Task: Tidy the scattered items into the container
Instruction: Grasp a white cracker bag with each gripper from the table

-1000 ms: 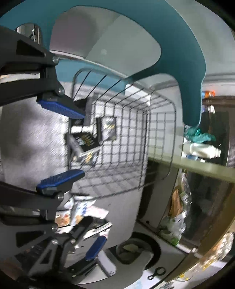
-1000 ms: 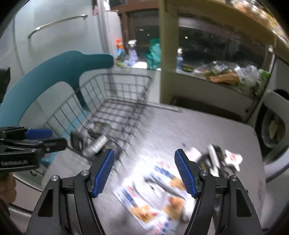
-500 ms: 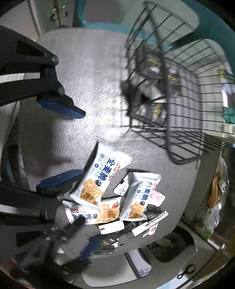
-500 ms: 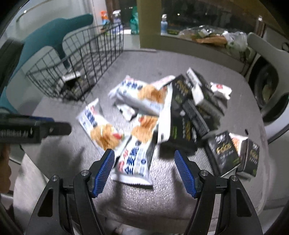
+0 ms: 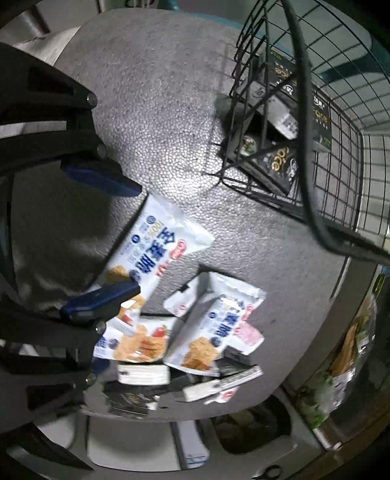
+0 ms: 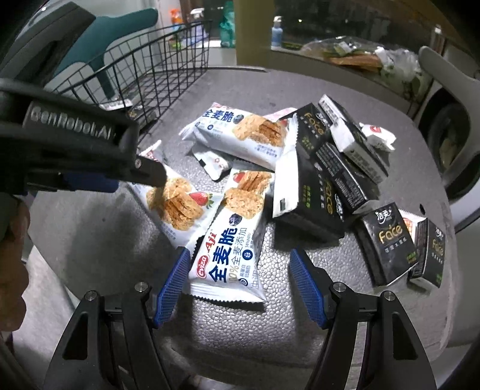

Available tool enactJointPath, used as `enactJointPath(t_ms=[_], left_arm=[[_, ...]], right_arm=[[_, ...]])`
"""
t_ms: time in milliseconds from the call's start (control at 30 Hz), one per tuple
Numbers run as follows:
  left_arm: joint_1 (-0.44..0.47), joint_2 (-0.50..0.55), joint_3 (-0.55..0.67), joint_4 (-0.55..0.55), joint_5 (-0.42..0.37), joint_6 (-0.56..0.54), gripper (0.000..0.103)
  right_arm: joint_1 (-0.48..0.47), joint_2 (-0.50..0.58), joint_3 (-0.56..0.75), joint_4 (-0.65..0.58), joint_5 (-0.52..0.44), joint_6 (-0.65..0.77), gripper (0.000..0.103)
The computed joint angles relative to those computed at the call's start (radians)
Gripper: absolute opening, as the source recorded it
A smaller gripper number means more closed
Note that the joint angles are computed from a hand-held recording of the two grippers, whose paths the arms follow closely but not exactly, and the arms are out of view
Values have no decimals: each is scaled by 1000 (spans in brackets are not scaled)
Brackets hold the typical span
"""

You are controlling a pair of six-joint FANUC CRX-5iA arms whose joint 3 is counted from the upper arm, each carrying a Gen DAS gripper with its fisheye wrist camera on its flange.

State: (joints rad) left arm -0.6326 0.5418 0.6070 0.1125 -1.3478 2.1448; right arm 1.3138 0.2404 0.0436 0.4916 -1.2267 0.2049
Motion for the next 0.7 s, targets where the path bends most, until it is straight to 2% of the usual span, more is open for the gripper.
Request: enactJointPath(t_ms=[133, 267, 400, 433, 500, 600, 700], left_arm=[[-3, 3, 8, 5, 21, 36, 67], [-14, 54, 76, -10, -20, 49, 69], [-15, 83, 100, -2, -28, 54, 69], [-16, 87, 109, -9, -34, 44, 69], [-21, 100, 137, -22, -62, 5, 69], [-14, 92, 124, 6, -61, -82, 55], [-15, 87, 132, -6, -99, -141, 52]], right_arm=[[-7, 0, -3, 2, 8, -7, 68], [-14, 2, -8, -2, 19, -7, 68], [-14, -3, -14, -11, 30, -1, 68], [-14, -5, -13, -19, 34, 1, 67], [-12, -4, -4, -28, 18, 8, 50], [-9, -13, 1, -58, 23, 22, 50], [5, -23, 2, -84, 30, 26, 50]])
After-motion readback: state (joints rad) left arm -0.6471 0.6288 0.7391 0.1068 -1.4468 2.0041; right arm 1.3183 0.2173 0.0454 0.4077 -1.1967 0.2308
